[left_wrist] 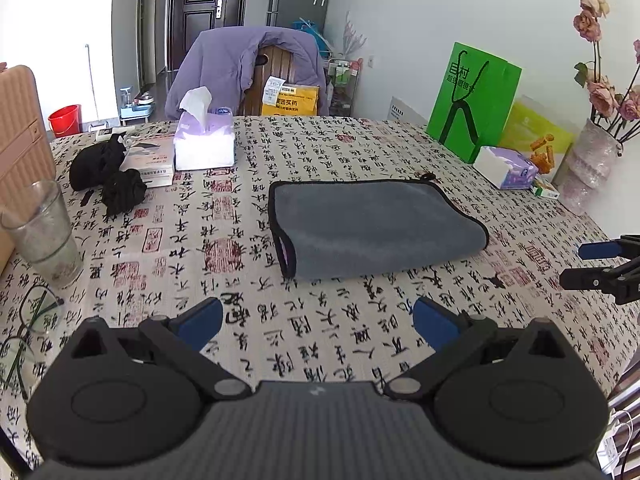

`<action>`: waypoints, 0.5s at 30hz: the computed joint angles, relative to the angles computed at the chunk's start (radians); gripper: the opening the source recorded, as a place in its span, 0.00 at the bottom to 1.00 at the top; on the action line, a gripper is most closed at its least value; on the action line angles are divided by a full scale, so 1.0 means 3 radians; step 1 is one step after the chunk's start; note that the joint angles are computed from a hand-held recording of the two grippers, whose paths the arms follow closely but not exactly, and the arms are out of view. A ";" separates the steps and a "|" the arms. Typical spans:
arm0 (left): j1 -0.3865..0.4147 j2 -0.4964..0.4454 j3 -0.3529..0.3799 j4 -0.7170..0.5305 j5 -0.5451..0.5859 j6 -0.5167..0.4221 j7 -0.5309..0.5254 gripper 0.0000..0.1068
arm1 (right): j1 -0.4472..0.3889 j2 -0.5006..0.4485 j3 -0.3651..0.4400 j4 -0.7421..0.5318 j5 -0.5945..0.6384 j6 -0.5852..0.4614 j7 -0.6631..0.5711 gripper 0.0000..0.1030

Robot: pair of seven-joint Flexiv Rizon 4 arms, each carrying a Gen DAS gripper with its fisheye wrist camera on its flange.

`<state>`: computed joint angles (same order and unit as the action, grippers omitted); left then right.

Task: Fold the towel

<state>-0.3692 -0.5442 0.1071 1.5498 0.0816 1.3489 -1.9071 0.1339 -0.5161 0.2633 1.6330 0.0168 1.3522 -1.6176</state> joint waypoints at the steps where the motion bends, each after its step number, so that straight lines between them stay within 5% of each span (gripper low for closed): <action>1: -0.0020 0.0031 0.0013 0.0052 0.0016 0.0016 -0.0020 0.96 | -0.0005 0.0025 0.0002 0.0038 0.0007 0.0013 -0.0003 1.00; 15: -0.0173 0.0325 0.0109 0.0425 0.0266 0.0054 -0.0320 0.96 | -0.0047 0.0230 0.0027 0.0342 0.0074 0.0111 -0.0043 1.00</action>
<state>-0.4210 -0.4467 0.1398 1.6771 0.1615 1.3651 -2.0029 0.1199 -0.4472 0.2713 1.7357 0.0388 1.3856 -1.6304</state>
